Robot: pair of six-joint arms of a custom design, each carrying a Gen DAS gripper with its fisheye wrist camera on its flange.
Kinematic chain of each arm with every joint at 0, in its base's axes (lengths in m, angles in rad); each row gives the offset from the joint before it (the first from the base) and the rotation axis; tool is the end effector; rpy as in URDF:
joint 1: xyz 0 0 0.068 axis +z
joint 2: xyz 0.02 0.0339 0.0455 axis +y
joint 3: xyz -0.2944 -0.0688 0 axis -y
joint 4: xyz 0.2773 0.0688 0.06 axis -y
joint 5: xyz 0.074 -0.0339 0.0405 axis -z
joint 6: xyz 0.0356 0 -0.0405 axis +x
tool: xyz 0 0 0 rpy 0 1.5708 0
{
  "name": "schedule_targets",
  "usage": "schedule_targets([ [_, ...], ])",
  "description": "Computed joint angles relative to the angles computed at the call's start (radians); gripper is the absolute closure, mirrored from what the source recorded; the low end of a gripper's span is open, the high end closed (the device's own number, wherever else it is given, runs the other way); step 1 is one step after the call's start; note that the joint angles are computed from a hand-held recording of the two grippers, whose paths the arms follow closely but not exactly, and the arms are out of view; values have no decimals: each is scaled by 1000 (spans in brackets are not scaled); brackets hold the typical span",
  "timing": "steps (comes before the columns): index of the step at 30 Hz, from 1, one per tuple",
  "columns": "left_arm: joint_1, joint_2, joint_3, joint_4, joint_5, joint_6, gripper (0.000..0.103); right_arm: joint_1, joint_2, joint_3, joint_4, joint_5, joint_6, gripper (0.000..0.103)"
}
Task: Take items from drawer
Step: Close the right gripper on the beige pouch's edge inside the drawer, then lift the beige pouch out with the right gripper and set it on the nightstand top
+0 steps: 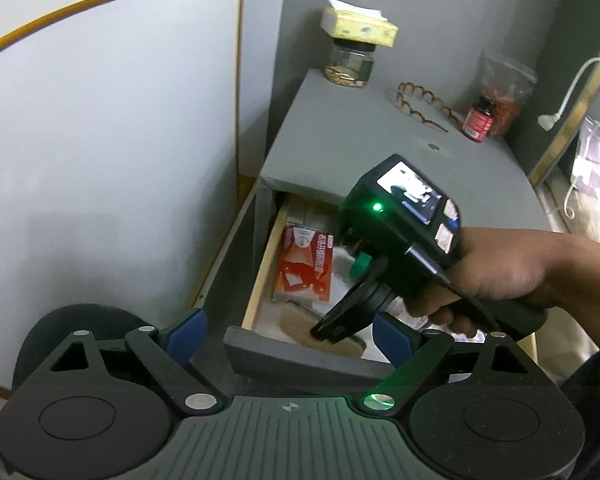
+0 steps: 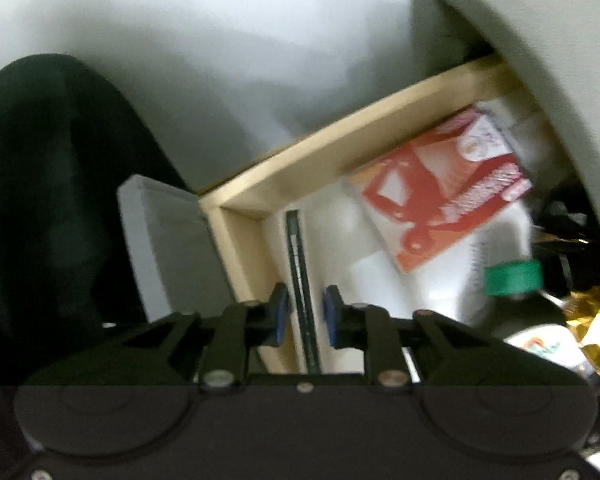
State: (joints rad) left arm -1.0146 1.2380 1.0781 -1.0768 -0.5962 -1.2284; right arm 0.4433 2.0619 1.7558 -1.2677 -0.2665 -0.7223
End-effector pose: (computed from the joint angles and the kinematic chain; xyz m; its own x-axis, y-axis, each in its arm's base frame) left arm 0.1442 -0.1942 0.3091 -0.7378 -0.2894 -0.6098 -0.2665 0.9549 -0.1308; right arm 0.3944 0.1976 0.2384 -0.4047 -0.8982 -0.1719 -0.9071 0.3705 0.1996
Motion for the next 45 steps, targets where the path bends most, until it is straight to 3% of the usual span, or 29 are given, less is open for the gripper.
schedule_targets([
  [5, 11, 16, 5, 10, 25, 16, 5, -134, -60, 68, -41, -141, 0, 88],
  [8, 18, 17, 3, 18, 34, 15, 4, -233, -18, 260, -139, -301, 47, 88],
  [10, 16, 22, 5, 16, 26, 15, 3, -298, 38, 398, -170, -434, 149, 88],
  [14, 12, 29, 8, 16, 19, 23, 3, -369, 80, 511, -37, -566, 518, 88],
  [16, 12, 33, 10, 11, 13, 23, 3, -378, 161, 614, -2, -536, 647, 88],
  [17, 10, 37, 13, 4, 7, 22, 3, -375, 177, 596, 73, -510, 738, 88],
  [19, 10, 36, 16, -5, 0, 23, 3, -307, 150, 432, 233, -465, 888, 88],
  [22, 12, 30, 19, -10, -2, 23, 3, -265, 146, 281, 363, -414, 955, 87],
  [24, 14, 28, 19, -9, -2, 25, 3, -260, 125, 200, 436, -367, 939, 79],
  [29, 19, 27, 20, 5, 19, 38, 3, -192, -31, 25, 526, -145, 860, 47],
  [34, 10, 32, 32, 0, 0, 40, 3, -80, -69, -33, 578, 30, 823, 34],
  [38, 5, 34, 38, -28, -14, 21, 3, -8, -44, -7, 504, 156, 802, 38],
  [41, 9, 31, 39, -35, -22, 15, 3, 22, -67, -47, 536, 213, 828, 40],
  [45, 16, 26, 36, -32, -21, 18, 3, 34, -76, -42, 528, 199, 810, 41],
])
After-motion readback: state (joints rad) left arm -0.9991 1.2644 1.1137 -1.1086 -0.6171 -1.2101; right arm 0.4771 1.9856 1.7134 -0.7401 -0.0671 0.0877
